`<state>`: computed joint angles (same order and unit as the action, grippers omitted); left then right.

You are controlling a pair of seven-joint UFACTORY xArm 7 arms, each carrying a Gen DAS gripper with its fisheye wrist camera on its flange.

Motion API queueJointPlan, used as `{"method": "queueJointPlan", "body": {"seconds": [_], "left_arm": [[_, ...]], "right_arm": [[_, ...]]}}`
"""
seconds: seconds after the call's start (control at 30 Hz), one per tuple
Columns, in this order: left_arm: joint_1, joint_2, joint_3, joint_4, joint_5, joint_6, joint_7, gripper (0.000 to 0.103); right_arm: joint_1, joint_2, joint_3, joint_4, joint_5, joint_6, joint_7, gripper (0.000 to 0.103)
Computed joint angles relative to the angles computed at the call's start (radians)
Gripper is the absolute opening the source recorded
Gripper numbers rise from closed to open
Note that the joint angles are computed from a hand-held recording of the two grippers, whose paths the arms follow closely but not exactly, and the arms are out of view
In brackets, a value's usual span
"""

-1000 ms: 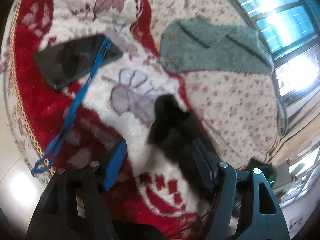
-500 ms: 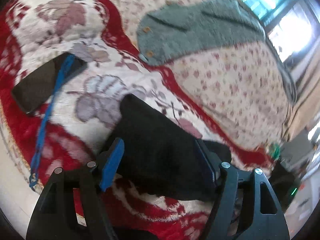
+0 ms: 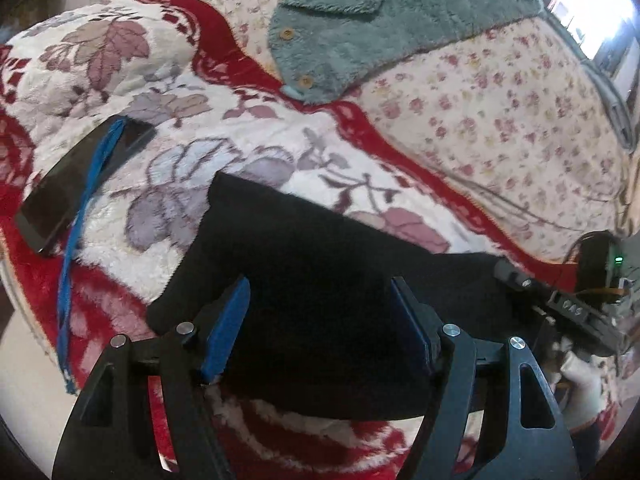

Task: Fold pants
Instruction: 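Smooth the folded black garment flat with both grippers open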

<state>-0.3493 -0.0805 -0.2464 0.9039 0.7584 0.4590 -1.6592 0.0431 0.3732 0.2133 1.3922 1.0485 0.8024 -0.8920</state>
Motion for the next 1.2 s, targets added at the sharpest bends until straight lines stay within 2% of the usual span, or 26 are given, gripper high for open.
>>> {"method": "queueJointPlan", "body": {"seconds": [0.13, 0.17, 0.2, 0.27, 0.33, 0.47, 0.63, 0.83, 1.0, 1.1, 1.2], "left_arm": [[0.000, -0.015, -0.009, -0.026, 0.002, 0.021, -0.050, 0.071], [-0.001, -0.012, -0.013, -0.029, 0.006, 0.029, -0.062, 0.071], [-0.003, -0.007, -0.016, -0.024, 0.011, 0.039, -0.066, 0.071], [-0.014, 0.000, -0.020, -0.008, 0.005, 0.079, -0.047, 0.071], [-0.025, 0.002, -0.019, 0.003, -0.010, 0.108, -0.027, 0.071], [-0.037, -0.022, -0.022, -0.001, -0.018, 0.133, -0.033, 0.071], [-0.052, -0.029, -0.057, 0.038, 0.012, 0.218, -0.055, 0.071], [-0.095, 0.026, -0.052, 0.096, 0.020, 0.246, -0.042, 0.071], [-0.128, 0.057, -0.038, 0.118, 0.007, 0.278, -0.027, 0.071], [-0.150, 0.087, -0.032, 0.143, -0.027, 0.322, 0.031, 0.071], [-0.173, 0.091, -0.027, 0.151, -0.024, 0.348, 0.023, 0.071]], "right_arm": [[-0.033, -0.056, 0.008, -0.061, 0.169, -0.050, -0.117, 0.008], [-0.032, -0.061, 0.009, -0.069, 0.180, -0.071, -0.128, 0.008], [-0.005, -0.052, -0.009, -0.064, 0.148, -0.088, -0.105, 0.008], [0.049, -0.012, -0.030, -0.041, 0.012, -0.146, -0.005, 0.008], [0.063, 0.011, -0.041, -0.015, -0.093, -0.122, 0.096, 0.009], [0.007, -0.051, 0.001, -0.067, -0.034, -0.145, 0.047, 0.018], [-0.035, -0.203, -0.033, -0.198, 0.114, -0.071, -0.093, 0.043], [0.022, -0.347, -0.108, -0.333, 0.143, -0.092, -0.169, 0.045], [0.049, -0.404, -0.150, -0.400, 0.162, -0.069, -0.176, 0.045], [0.053, -0.446, -0.174, -0.446, 0.167, -0.062, -0.188, 0.045], [0.050, -0.486, -0.200, -0.487, 0.162, -0.069, -0.189, 0.045]]}}
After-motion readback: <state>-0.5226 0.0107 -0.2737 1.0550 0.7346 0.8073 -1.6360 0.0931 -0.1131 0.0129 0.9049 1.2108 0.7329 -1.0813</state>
